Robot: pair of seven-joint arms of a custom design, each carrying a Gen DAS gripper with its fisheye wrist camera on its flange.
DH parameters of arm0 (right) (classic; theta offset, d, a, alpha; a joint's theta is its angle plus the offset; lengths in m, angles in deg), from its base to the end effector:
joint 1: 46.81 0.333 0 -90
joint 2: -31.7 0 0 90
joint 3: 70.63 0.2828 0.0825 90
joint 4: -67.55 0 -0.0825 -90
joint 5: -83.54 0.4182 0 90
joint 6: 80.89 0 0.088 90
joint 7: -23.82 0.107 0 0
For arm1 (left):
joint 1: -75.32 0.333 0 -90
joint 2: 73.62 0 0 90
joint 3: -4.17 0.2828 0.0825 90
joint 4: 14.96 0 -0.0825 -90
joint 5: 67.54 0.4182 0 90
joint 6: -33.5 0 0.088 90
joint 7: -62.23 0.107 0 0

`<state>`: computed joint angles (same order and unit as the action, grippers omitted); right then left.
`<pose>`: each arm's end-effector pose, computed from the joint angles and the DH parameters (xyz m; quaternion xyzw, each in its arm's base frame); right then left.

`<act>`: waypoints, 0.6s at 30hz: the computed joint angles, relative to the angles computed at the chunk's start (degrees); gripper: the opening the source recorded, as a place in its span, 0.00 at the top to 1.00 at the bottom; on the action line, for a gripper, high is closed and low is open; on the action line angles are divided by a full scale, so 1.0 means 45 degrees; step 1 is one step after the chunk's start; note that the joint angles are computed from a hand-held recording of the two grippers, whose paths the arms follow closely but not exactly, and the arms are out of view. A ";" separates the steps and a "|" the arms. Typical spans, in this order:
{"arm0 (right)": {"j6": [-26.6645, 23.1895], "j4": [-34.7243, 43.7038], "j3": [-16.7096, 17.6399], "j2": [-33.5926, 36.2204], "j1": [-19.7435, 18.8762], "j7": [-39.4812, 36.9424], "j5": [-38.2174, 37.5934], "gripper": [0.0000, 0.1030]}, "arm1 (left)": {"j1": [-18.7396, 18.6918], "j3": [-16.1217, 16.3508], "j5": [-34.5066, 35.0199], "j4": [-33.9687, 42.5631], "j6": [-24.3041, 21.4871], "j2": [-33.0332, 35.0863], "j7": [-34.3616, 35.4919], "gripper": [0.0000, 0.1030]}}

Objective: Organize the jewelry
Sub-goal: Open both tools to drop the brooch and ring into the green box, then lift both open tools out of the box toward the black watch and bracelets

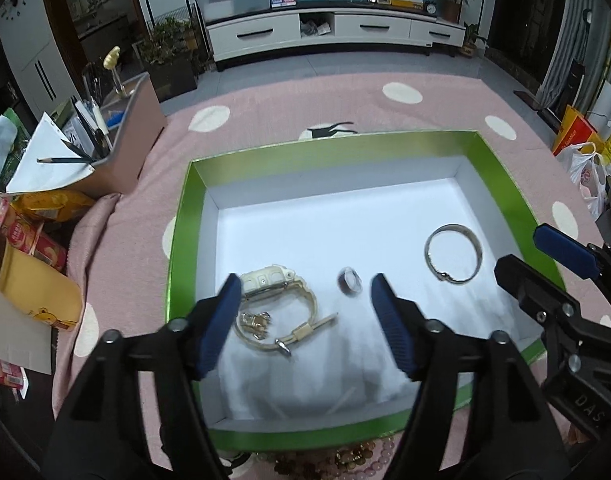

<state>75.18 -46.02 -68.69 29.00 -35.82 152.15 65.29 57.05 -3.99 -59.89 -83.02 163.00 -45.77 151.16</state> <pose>0.6080 0.1518 0.5327 -0.5795 0.7120 -0.2351 0.3194 0.6947 -0.3117 0.5458 -0.5043 0.8125 -0.2318 0.1784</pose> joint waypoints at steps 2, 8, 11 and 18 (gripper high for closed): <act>0.0098 -0.0362 0.0034 -0.0363 -0.0031 0.0392 -0.0296 0.36 | 0.0086 -0.0062 -0.0138 -0.0380 0.0162 -0.0305 0.0067 0.25; 0.0343 -0.1566 0.0226 -0.1551 -0.0145 0.1190 -0.0714 0.26 | 0.0356 -0.0251 -0.0562 -0.1881 0.0559 -0.1497 0.0179 0.13; 0.0431 -0.2067 0.0298 -0.2080 -0.0141 0.1280 -0.0678 0.25 | 0.0562 -0.0406 -0.0956 -0.2875 0.0854 -0.2274 0.0332 0.12; 0.0436 -0.2890 0.0563 -0.3101 -0.0191 0.1618 -0.0801 0.25 | 0.0931 -0.0677 -0.1846 -0.5011 0.1364 -0.4031 0.0687 0.10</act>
